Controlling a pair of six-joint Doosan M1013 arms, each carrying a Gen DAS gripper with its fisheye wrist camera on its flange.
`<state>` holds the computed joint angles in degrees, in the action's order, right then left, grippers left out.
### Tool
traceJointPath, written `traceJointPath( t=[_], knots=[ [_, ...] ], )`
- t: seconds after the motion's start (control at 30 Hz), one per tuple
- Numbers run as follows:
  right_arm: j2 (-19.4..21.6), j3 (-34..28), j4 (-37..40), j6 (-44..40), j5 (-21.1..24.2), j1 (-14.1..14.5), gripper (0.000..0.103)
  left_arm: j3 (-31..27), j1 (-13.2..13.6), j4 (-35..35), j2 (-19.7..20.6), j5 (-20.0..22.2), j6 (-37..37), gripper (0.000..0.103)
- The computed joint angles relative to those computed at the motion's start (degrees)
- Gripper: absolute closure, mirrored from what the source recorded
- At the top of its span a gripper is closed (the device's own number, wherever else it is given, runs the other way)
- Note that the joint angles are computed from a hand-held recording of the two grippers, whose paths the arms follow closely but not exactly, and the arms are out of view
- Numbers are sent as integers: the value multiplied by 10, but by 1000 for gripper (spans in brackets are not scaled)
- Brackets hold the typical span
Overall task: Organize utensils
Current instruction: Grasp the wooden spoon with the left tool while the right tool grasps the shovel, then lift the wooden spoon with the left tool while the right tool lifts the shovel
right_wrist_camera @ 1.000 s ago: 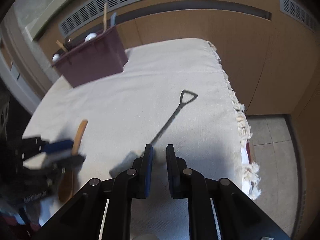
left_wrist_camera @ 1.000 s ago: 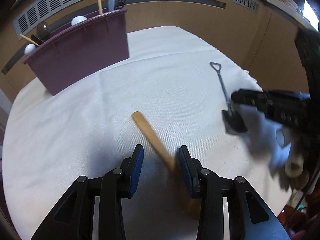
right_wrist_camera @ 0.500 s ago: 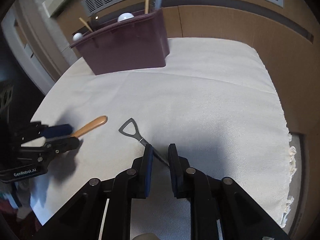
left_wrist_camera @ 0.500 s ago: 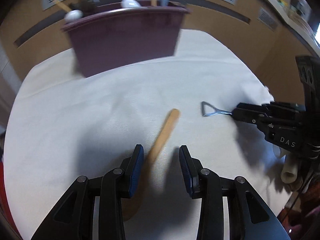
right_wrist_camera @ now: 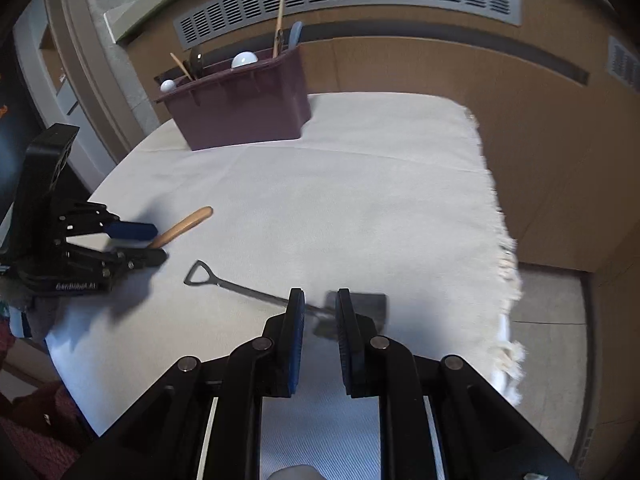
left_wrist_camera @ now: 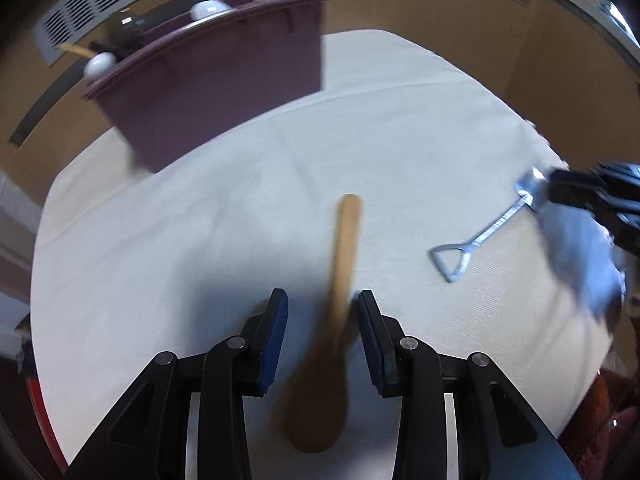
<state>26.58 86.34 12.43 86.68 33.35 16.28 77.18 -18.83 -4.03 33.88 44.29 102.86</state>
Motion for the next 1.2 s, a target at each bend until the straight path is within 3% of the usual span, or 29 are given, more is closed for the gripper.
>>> traceJointPath(
  t=[0.2,0.43,0.63,0.8,0.9,1.03,1.17,1.2],
  knots=[
    [3,-5,28,-31,96,0,88,14,13,-25,-5,-32,-56,66],
    [29,-31,67,71,56,-20,87,30,21,-48,-12,-59,-67,66],
    [69,-97,-72,223,58,7,76,42,27,-82,-18,-71,-49,66],
    [105,-159,-182,353,107,24,74,47,29,-103,-18,-80,-35,66],
    [121,-185,-246,402,137,38,65,50,29,-108,-19,-86,-30,66],
    [127,-187,-334,428,148,59,60,52,32,-122,-21,-83,-20,66],
    [118,-176,-269,349,133,45,60,42,32,-119,-17,-68,-20,66],
    [116,-175,-256,335,129,43,66,38,31,-118,-15,-64,-19,66]
  ],
)
